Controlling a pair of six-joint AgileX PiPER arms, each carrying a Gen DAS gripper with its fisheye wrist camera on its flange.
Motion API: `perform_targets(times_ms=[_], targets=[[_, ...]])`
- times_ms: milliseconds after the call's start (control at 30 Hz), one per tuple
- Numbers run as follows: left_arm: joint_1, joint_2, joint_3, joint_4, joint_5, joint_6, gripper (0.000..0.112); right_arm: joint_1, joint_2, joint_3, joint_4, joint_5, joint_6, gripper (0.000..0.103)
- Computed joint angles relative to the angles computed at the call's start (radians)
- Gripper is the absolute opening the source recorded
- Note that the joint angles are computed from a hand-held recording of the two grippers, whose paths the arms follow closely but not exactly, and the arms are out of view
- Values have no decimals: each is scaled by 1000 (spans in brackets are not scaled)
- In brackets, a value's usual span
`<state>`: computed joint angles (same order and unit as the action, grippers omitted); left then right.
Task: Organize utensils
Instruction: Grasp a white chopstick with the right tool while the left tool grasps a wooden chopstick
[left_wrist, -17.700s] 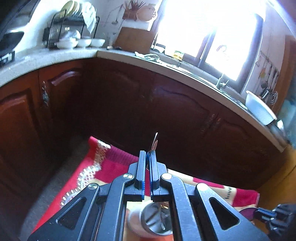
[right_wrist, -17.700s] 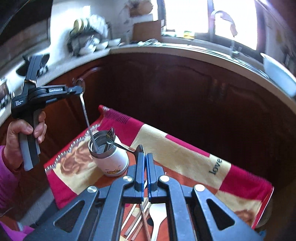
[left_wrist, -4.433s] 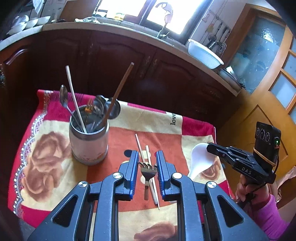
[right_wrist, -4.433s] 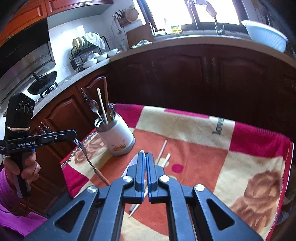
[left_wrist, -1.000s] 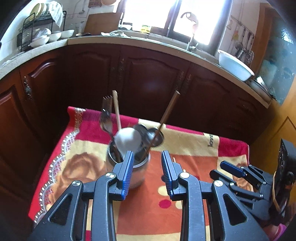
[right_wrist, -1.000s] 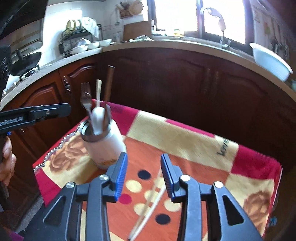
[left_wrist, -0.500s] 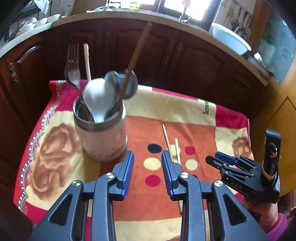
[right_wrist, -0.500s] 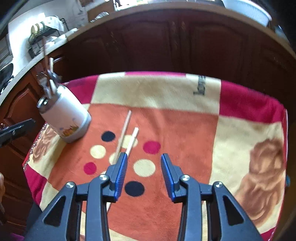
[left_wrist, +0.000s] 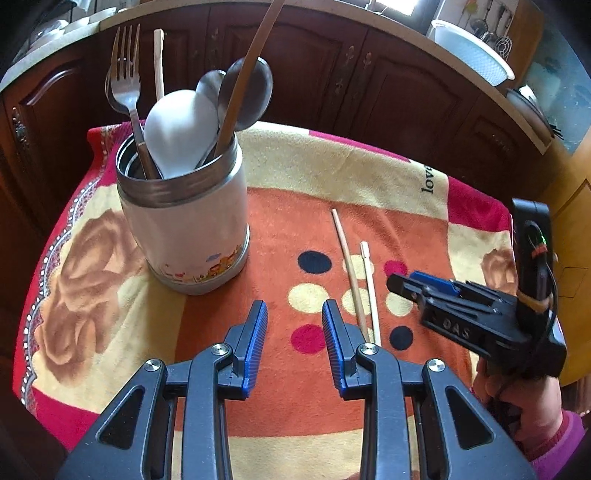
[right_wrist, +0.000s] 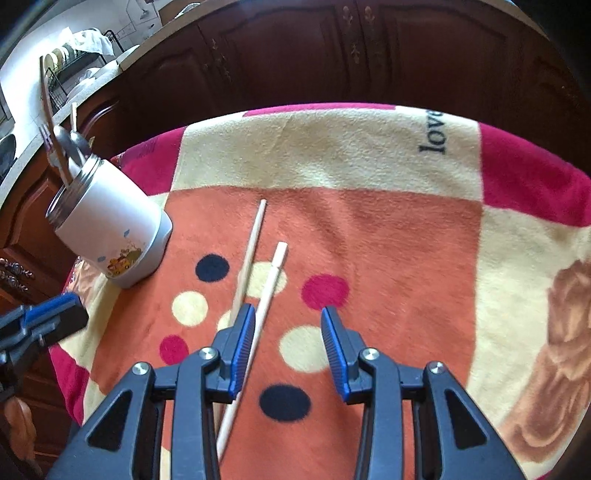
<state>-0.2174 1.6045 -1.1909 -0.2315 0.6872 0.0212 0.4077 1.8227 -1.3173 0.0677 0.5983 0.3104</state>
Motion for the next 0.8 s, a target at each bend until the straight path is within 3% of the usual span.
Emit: perform_targets(times_ms=[367, 400, 467, 500, 800], targets=[[18, 52, -21, -22, 12, 12, 67, -13, 177, -202, 24, 64, -7, 37], [16, 56, -25, -25, 13, 12, 67, -14, 189, -217, 28, 66, -15, 35], [10, 66, -37, -26, 18, 8, 67, -7, 213, -248, -8, 76, 3, 12], [6, 73, -45, -26, 21, 7, 67, -2, 221, -258, -28, 81, 17, 10], [-50, 214, -221, -29, 78, -60, 67, -78, 107, -103, 51, 31, -78, 7]])
